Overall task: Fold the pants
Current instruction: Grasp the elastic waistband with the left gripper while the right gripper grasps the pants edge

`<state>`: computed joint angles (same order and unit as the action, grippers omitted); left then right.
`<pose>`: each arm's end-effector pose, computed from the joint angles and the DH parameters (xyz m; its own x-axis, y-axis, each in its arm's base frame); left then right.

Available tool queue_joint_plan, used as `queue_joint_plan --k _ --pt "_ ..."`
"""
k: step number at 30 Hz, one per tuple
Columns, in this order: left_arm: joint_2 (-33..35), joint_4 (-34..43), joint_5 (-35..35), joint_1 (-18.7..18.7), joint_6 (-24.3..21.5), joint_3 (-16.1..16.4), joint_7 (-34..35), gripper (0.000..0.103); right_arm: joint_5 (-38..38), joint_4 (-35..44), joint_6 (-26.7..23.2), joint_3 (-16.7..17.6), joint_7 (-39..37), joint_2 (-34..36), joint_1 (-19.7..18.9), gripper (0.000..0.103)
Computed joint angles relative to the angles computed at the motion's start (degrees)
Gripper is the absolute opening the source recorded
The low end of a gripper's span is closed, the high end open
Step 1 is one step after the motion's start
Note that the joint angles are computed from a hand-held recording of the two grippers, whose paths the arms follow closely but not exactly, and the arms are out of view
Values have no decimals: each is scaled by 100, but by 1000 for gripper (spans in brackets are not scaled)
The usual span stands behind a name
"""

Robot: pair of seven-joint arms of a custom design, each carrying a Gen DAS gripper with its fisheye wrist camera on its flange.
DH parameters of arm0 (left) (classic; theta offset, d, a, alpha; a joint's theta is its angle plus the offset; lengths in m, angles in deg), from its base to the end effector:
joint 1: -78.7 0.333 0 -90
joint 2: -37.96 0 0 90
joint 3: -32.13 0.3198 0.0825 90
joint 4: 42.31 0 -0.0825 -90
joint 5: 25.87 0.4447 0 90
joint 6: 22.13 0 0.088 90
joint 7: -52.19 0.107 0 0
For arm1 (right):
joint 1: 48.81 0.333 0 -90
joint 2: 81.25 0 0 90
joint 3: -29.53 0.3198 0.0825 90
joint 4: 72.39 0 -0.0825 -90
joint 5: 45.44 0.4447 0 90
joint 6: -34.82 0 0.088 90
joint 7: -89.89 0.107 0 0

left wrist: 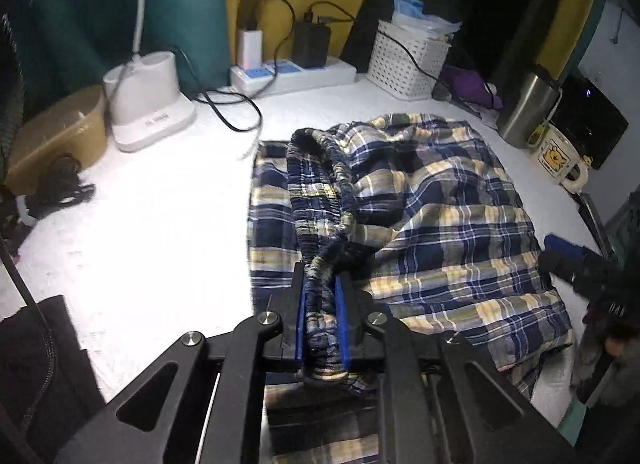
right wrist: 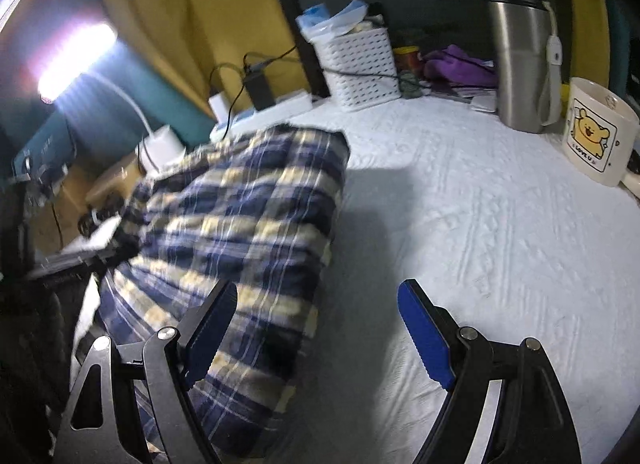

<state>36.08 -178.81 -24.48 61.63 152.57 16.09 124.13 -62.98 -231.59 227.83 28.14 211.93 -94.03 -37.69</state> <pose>0.4869 -0.3201 0.3757 -0.3388 -0.9246 0.1742 -0.7680 0.1648 -0.6189 0.4461 0.1104 0.3260 0.0335 -0.9712 -0.2360 -0.7181 0.1409 -0.6816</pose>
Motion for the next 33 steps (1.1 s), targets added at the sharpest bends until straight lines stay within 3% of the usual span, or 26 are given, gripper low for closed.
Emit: queue_joint_plan --k 2,3,4,6,7,12,13,17,19,21,24,26,33 --pt "-51 -35 -395 -57 -54 45 319 17 135 14 -63 264 -67 20 -137 84" --pt "-103 -64 -500 -63 -81 54 400 23 216 5 -89 418 -114 6 -231 84" --pt "-151 -99 -404 -21 -63 33 318 28 326 -5 -114 638 -182 -16 -382 84" --pt "-290 -187 139 190 -4 -79 -136 46 547 -40 -151 1064 -325 -79 -698 84" --pt "-352 -233 311 282 71 -127 -294 50 645 -57 -175 1245 -380 -116 -833 84" --pt "-401 -261 -482 -21 97 71 526 51 872 -132 -306 1756 -459 -220 -1164 83" --pt "-393 -262 -657 -87 54 89 705 51 862 -168 -306 1778 -458 -252 -1148 83" --pt "-373 -309 -1056 -237 -91 51 1156 51 645 -289 -420 1134 -370 -357 -476 66" --pt "-346 -358 -709 -96 -76 -96 952 51 576 -354 -461 809 -288 -376 -159 46" --pt "-267 -385 -145 122 11 -248 454 49 549 -404 -484 1105 -207 -440 -390 31" --pt "-156 -379 1007 449 72 -388 -573 40 478 -430 -564 1305 -169 -498 -483 30" --pt "-136 -390 1489 508 140 -375 -964 38 435 -481 -599 1788 -75 -612 -870 30" --pt "-199 -369 2711 616 59 -375 -1874 35 300 -776 -679 2040 239 -1004 -1013 27"
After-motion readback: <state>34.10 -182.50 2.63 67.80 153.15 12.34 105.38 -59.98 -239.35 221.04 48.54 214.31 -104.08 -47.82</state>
